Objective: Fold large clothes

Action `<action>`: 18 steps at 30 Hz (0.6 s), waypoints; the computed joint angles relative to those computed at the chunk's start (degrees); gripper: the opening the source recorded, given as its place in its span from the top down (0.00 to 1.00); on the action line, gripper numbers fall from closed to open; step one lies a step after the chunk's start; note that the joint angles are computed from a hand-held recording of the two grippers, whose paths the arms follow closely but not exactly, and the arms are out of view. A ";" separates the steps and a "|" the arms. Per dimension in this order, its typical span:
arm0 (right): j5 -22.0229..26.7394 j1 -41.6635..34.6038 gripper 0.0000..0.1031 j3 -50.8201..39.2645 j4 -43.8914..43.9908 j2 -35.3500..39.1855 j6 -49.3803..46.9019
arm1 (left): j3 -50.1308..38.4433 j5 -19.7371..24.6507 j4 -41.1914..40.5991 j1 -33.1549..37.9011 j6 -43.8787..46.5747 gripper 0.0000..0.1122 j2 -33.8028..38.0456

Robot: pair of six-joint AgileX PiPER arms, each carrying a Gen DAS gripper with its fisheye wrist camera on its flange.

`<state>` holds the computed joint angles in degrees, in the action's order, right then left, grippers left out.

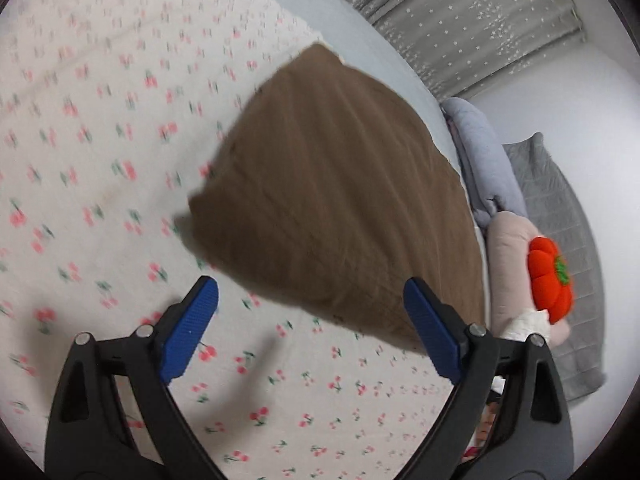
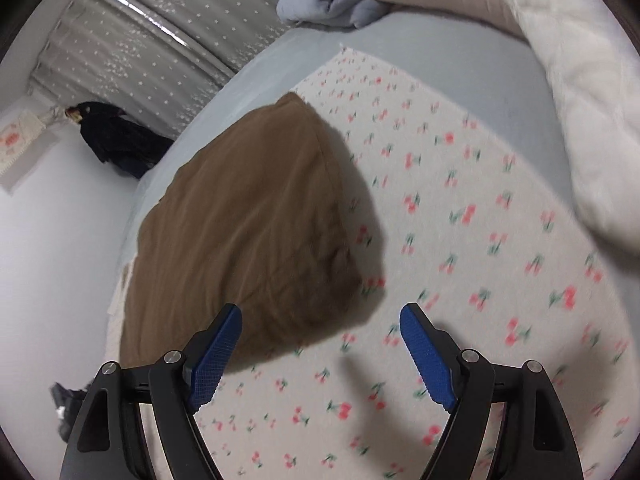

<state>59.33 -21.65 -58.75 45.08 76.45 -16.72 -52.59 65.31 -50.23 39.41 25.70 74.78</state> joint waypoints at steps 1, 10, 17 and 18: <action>-0.26 0.54 0.19 0.81 1.20 0.41 -0.02 | 1.34 -0.51 -2.06 -0.47 0.83 0.16 1.25; -11.34 4.68 0.25 5.28 27.21 9.91 -11.12 | 9.89 -11.63 -27.29 -3.84 11.91 0.47 10.40; -11.86 1.98 0.76 6.12 38.89 13.00 -11.23 | 14.32 -20.34 -39.62 -8.15 14.49 0.82 7.53; -11.95 2.07 0.78 6.13 39.22 11.35 -11.10 | 14.15 -19.94 -38.28 -7.87 12.52 0.83 5.18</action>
